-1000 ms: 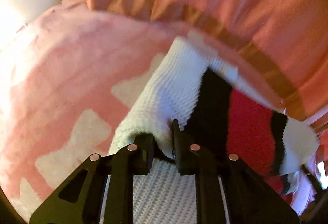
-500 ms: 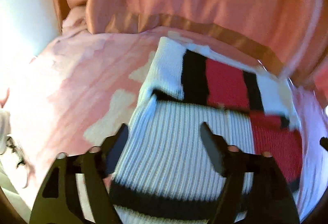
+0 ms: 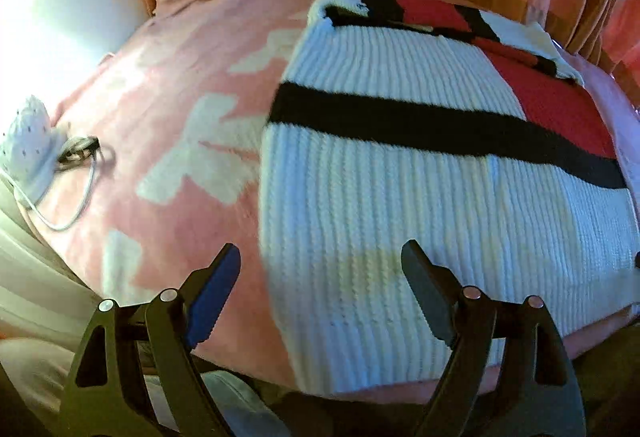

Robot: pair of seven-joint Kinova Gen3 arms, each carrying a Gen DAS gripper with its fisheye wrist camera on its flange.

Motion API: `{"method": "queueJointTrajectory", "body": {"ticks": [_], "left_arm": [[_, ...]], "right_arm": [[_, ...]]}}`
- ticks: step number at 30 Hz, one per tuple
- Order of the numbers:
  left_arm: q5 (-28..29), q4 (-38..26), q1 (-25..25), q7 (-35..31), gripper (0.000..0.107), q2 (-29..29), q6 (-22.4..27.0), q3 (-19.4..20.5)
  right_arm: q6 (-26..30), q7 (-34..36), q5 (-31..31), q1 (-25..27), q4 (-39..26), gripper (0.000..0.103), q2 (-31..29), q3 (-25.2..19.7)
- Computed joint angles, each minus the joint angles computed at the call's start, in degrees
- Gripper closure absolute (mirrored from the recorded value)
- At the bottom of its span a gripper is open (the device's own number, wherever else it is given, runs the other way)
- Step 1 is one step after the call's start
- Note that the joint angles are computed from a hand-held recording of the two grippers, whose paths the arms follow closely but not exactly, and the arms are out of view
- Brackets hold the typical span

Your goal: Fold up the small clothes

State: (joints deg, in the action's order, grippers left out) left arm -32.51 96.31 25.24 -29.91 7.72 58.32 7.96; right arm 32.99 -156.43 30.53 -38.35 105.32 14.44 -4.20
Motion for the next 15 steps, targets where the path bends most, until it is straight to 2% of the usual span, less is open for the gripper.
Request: {"method": "queueJointTrajectory", "body": {"ticks": [2, 5, 7, 15], "left_arm": [[-0.66, -0.21, 0.53, 0.71, 0.025, 0.72, 0.47, 0.09], [-1.07, 0.31, 0.94, 1.97, 0.023, 0.56, 0.4, -0.04], [-0.26, 0.9, 0.69, 2.64, 0.022, 0.11, -0.12, -0.1], [1.32, 1.15, -0.44, 2.69, 0.02, -0.09, -1.22, -0.14]], "right_arm": [[-0.62, -0.35, -0.66, 0.08, 0.74, 0.044, 0.14, -0.51], [0.75, -3.28, 2.62, -2.8, 0.79, 0.042, 0.63, 0.35], [0.84, -2.95, 2.86, -2.85, 0.62, 0.037, 0.8, -0.1], [1.8, -5.36, 6.04, -4.36, 0.05, 0.037, 1.71, 0.29]]}}
